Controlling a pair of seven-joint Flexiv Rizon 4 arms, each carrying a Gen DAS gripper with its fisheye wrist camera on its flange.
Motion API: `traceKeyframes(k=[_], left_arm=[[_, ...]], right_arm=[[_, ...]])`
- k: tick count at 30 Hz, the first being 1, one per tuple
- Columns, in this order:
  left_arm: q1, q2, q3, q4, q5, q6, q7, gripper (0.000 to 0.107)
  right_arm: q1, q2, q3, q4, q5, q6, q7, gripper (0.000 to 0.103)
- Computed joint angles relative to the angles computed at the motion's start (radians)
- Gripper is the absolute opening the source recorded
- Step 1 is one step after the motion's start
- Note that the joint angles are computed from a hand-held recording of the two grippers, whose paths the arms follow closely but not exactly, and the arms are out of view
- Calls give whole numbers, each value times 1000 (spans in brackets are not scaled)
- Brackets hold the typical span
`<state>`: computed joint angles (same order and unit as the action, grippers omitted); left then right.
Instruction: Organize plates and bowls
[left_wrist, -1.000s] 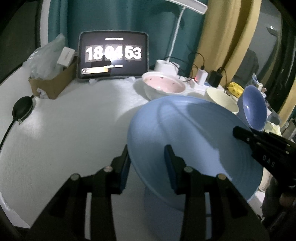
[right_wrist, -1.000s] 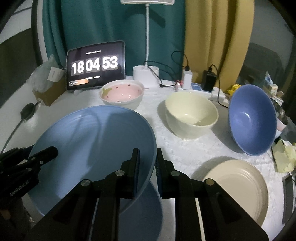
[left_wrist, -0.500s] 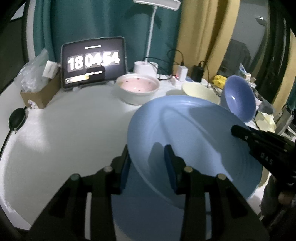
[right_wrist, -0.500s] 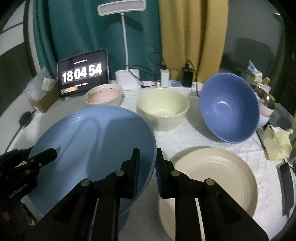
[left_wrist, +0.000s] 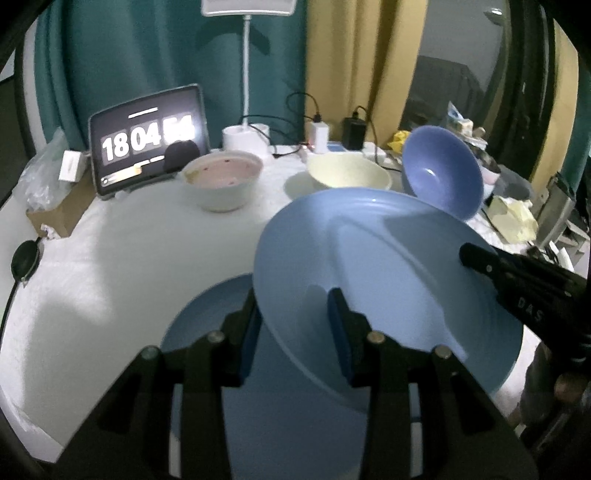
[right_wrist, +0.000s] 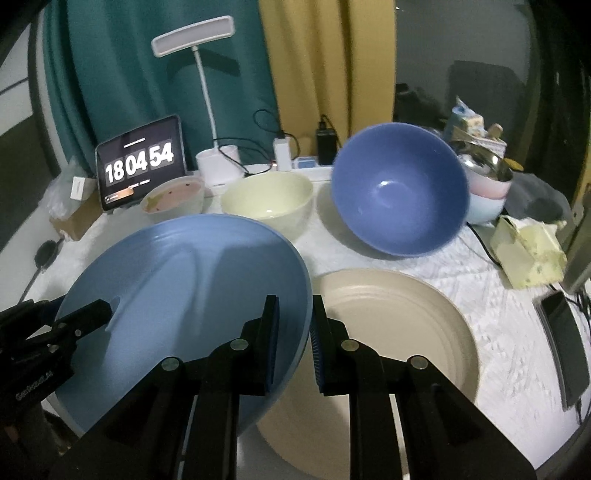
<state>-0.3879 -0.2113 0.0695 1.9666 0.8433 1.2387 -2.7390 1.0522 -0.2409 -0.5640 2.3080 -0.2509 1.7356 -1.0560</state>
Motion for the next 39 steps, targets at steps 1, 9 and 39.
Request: traceKeyframes(k=[1,9,39], left_arm=[[-4,-4,-5,-7,-1,-8,2,37],[-51,-58,-25,-77,-30,-49,34,37],[-182,-247,29,-228,-242,-74,225,37]], right_arm=[[-13,3,6,6,2,6,-2,18],[-105,23,64,38,68,31,-60,18],[-411,-2,273,48,129,25,-122,21]])
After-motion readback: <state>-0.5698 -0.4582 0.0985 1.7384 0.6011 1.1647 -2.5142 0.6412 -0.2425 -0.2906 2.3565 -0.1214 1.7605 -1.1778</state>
